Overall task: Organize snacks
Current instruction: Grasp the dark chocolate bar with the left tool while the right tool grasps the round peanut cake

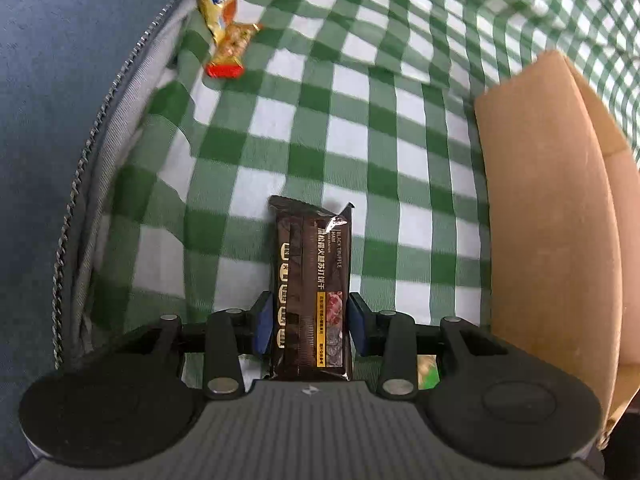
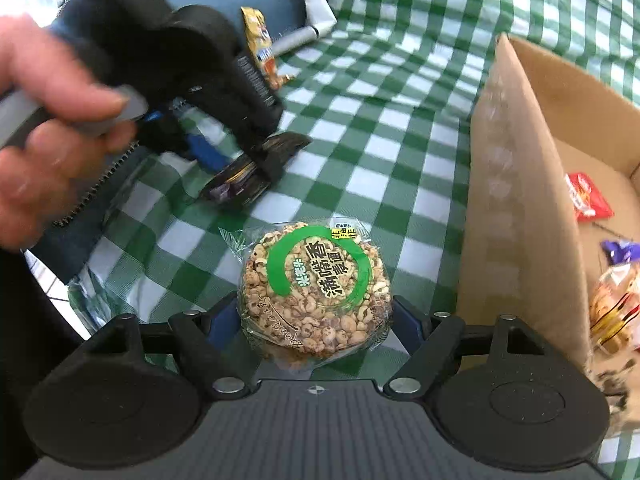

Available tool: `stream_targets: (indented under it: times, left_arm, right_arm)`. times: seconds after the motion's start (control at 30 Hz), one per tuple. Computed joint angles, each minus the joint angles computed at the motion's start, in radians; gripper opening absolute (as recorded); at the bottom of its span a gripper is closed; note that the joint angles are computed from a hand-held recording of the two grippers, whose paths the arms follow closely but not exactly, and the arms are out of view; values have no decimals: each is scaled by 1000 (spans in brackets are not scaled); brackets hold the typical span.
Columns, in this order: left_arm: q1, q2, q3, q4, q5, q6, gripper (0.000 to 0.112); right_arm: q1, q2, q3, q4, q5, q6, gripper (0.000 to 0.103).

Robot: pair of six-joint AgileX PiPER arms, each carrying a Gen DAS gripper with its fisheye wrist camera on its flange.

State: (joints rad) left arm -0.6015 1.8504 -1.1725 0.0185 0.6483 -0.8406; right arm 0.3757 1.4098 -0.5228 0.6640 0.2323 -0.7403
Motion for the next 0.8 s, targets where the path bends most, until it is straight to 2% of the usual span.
stream_targets:
  times: [0.1, 0.23, 0.37, 0.8]
  left_arm:
    - [-34, 0, 5, 30, -8, -39, 48]
    - [-93, 39, -45, 135, 39, -126, 51]
    - [-123, 66, -77, 192, 67, -165, 53]
    - [-127, 54, -65, 195, 62, -167, 54]
  right_arm:
    - [-2, 51, -15, 38, 12, -25, 82]
    - [8, 58, 0, 72, -2, -66, 84]
    - [-13, 63, 4, 166, 9, -174, 84]
    - [-15, 94, -10, 194, 0, -223, 87]
